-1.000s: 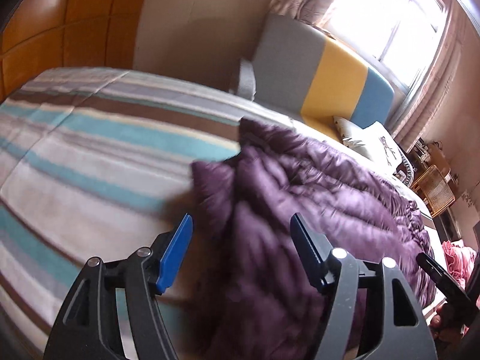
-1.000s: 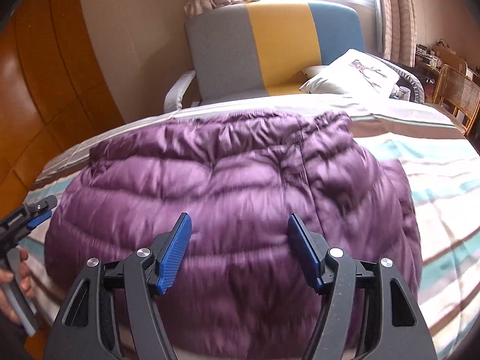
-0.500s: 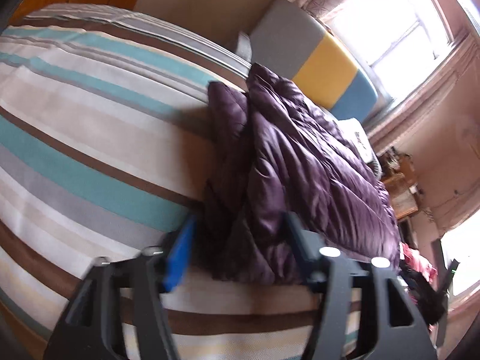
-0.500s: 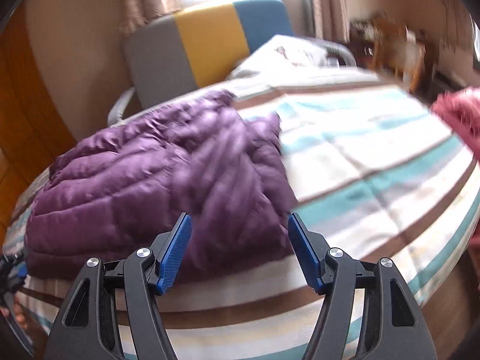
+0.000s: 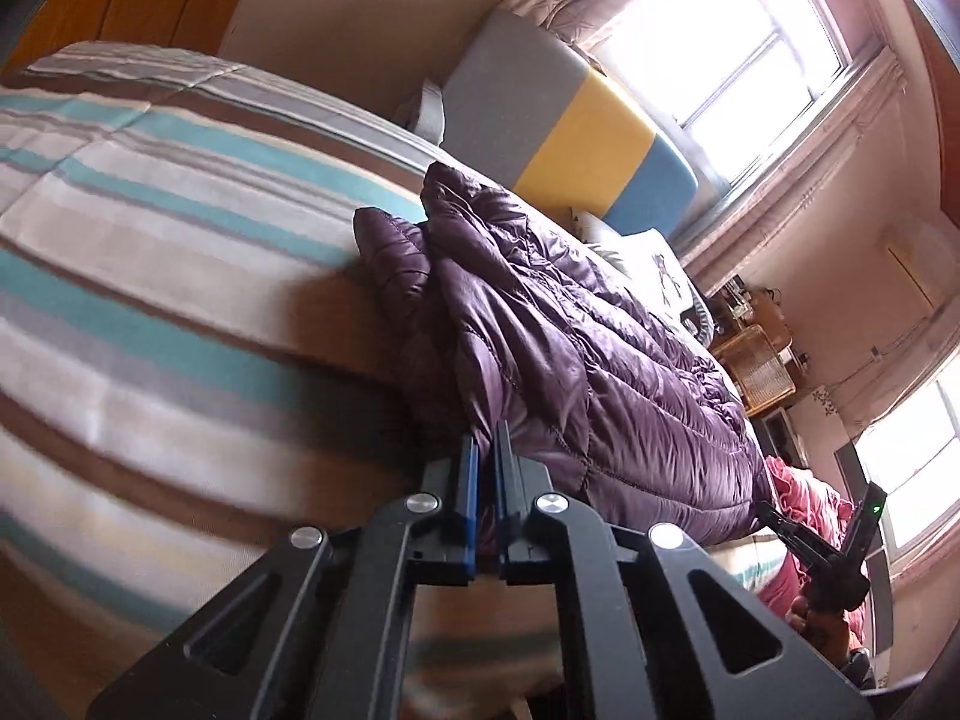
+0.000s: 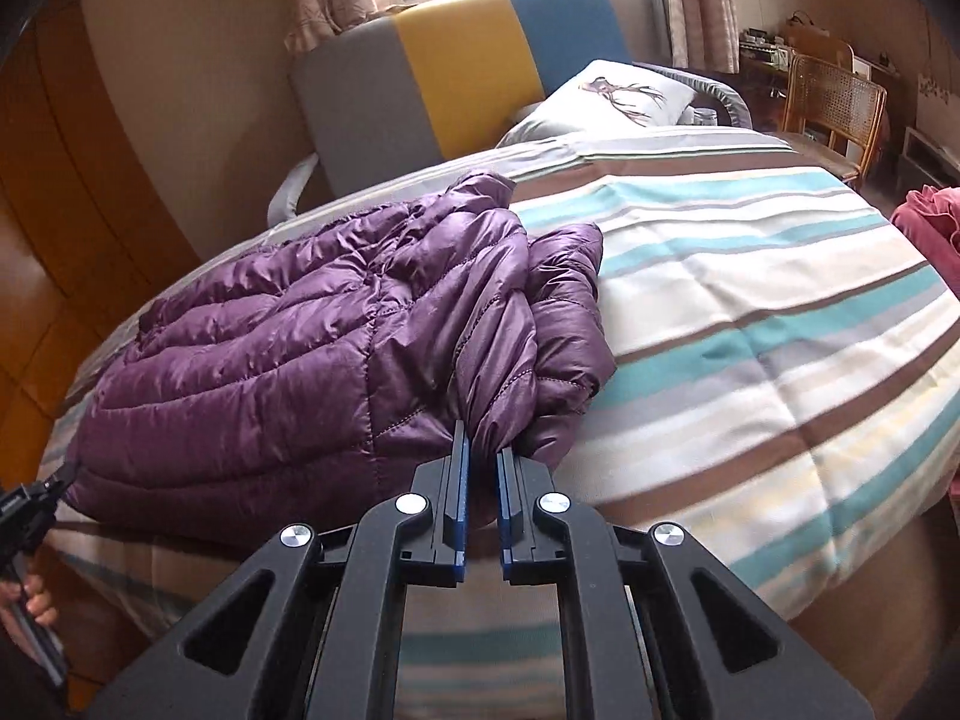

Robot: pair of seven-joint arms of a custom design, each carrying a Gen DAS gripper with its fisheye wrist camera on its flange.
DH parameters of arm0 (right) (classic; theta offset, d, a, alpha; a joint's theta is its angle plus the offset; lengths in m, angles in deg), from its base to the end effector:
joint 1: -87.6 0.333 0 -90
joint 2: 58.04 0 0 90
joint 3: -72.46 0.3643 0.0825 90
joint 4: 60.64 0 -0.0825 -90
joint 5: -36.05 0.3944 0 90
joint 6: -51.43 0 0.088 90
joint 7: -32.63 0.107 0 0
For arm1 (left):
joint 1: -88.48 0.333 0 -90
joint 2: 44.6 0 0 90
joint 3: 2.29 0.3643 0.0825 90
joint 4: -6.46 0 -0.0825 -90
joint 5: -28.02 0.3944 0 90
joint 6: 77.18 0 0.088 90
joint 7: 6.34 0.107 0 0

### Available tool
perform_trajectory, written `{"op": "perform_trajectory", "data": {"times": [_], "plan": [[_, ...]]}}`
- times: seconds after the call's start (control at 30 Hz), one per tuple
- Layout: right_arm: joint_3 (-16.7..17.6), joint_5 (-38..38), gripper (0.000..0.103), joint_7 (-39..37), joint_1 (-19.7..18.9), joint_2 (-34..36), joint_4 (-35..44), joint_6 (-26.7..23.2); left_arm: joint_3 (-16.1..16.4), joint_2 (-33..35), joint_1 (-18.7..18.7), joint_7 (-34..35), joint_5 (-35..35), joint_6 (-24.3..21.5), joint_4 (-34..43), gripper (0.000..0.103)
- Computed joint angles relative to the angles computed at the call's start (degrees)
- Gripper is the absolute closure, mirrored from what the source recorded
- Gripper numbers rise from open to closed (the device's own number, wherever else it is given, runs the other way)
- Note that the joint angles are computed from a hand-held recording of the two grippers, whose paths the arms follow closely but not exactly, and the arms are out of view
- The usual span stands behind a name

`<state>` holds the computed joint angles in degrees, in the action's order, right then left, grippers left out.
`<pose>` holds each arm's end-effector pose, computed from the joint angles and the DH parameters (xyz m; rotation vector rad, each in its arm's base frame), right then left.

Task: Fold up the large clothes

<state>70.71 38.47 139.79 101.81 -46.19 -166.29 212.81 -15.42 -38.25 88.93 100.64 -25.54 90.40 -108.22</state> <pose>0.6651 0.1467 0.5476 -1.6166 1.8112 -0.4670 0.6242 -0.0828 0.5222 -2.1973 1.5620 -1.3182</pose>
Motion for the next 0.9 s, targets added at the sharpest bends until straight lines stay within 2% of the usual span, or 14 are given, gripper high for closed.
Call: {"op": "perform_trajectory", "data": {"times": [0.07, 0.1, 0.13, 0.17, 0.2, 0.23, 0.3, 0.4, 0.43, 0.6, 0.67, 0.73, 0.8, 0.9], "plan": [[-0.23, -0.78, 0.095, 0.75, 0.34, -0.69, -0.96, -0.95, 0.31, -0.99, -0.29, -1.24, 1.18, 0.07, -1.41, 0.099], [-0.39, -1.4, 0.095, 1.33, 0.51, -0.92, -1.39, -1.38, 1.13, -1.23, -0.93, -4.86, 5.35, -0.08, -1.97, 0.098], [-0.77, -2.78, 0.093, 2.34, 0.88, -0.82, -1.08, -2.04, 1.53, -1.58, -1.12, -6.93, 7.37, -0.04, -2.6, 0.091], [-1.56, -5.38, 0.09, 4.15, 1.58, -0.74, -0.91, -2.33, 1.83, -1.64, -1.25, -8.84, 8.84, 0.4, -2.79, 0.072], [-2.18, -7.71, 0.081, 5.93, 2.14, -0.67, -0.76, -2.47, 1.63, -1.68, -0.96, -8.25, 7.95, 0.79, -2.84, 0.062], [-3.33, -11.47, 0.069, 8.9, 3.14, -0.49, -0.31, -2.63, 2.26, -1.79, -1.4, -11.55, 11.07, 2.75, -3.43, 0.054], [-4.88, -17.96, 0.057, 14.16, 4.56, -0.31, 0.17, -1.49, 2.69, -1.7, -1.24, -14.99, 15.41, 3.63, -3.59, 0.053], [-4.52, -23.16, 0.057, 15.63, 5.3, 0.43, 1.74, 0.01, 3.09, -0.42, -0.62, -20.23, 21.42, 3.42, -2.15, 0.052], [-3.6, -22.65, 0.057, 14.17, 4.96, 0.83, 2.26, 0.81, 3.04, 0.32, -0.34, -21.46, 22.9, 3.27, -1.28, 0.048], [1.28, -13.21, 0.057, 2.61, 3.68, 5.08, 7.58, 3.51, 0.0, 3.22, 2.87, -20.1, 21.3, 1.49, 2.35, 0.031], [3.85, -8.53, 0.057, -3.53, 2.81, 7.29, 10.67, 3.19, -0.99, 4.88, 4.04, -19.86, 20.85, 0.53, 4.39, 0.029], [4.33, -6.61, 0.058, -7.27, 3.5, 9.1, 13.2, 2.34, -1.35, 5.91, 4.5, -20.65, 21.28, 0.02, 5.49, 0.028], [5.76, -3.36, 0.068, -11.8, 3.25, 10.88, 15.66, 0.52, -2.65, 6.88, 5.73, -19.5, 20.2, -0.17, 6.4, 0.028], [2.21, -4.29, 0.074, -11.67, 7.04, 12.83, 18.0, -1.93, -2.74, 8.05, 5.87, -20.63, 22.06, -0.17, 7.25, 0.029]]}}
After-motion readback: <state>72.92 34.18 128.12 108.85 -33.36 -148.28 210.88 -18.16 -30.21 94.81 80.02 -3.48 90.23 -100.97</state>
